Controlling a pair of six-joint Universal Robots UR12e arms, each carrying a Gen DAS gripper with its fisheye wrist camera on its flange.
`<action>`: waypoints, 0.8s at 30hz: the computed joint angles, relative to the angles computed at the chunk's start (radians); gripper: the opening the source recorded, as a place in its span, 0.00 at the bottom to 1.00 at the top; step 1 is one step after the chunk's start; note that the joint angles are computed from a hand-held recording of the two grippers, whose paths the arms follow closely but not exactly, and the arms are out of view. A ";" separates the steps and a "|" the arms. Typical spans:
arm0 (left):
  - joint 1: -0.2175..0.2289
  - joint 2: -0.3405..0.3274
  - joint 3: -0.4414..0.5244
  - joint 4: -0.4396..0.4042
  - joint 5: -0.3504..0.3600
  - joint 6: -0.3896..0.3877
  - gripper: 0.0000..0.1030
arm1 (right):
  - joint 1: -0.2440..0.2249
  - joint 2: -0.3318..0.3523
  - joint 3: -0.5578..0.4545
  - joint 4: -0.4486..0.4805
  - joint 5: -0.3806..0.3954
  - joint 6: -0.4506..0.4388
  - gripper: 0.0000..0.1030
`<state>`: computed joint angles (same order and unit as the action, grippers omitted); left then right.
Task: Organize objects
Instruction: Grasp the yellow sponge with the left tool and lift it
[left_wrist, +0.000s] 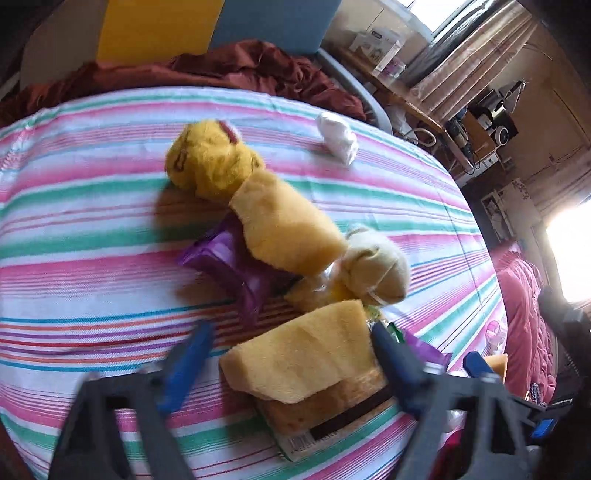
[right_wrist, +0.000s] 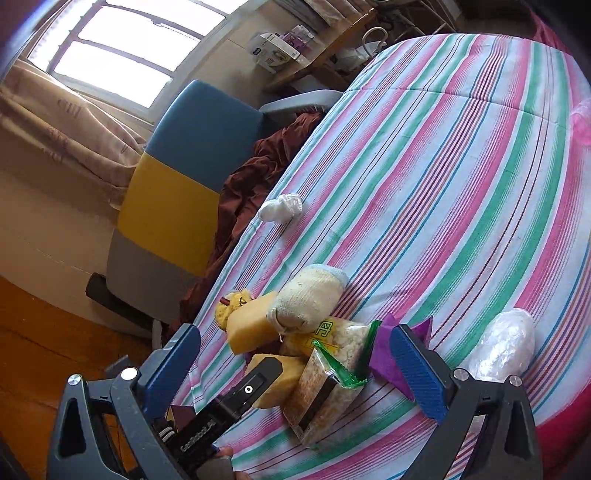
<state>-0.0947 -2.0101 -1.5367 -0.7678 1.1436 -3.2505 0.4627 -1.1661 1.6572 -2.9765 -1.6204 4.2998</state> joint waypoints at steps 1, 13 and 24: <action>0.008 0.004 -0.011 0.003 -0.033 0.019 0.65 | 0.000 0.000 -0.001 0.005 0.000 -0.002 1.00; 0.070 0.206 -0.299 0.309 0.035 0.194 0.58 | 0.005 -0.001 -0.015 0.064 -0.026 -0.028 1.00; 0.050 0.266 -0.509 0.635 0.148 0.405 0.58 | 0.010 -0.023 0.023 0.020 -0.105 0.047 1.00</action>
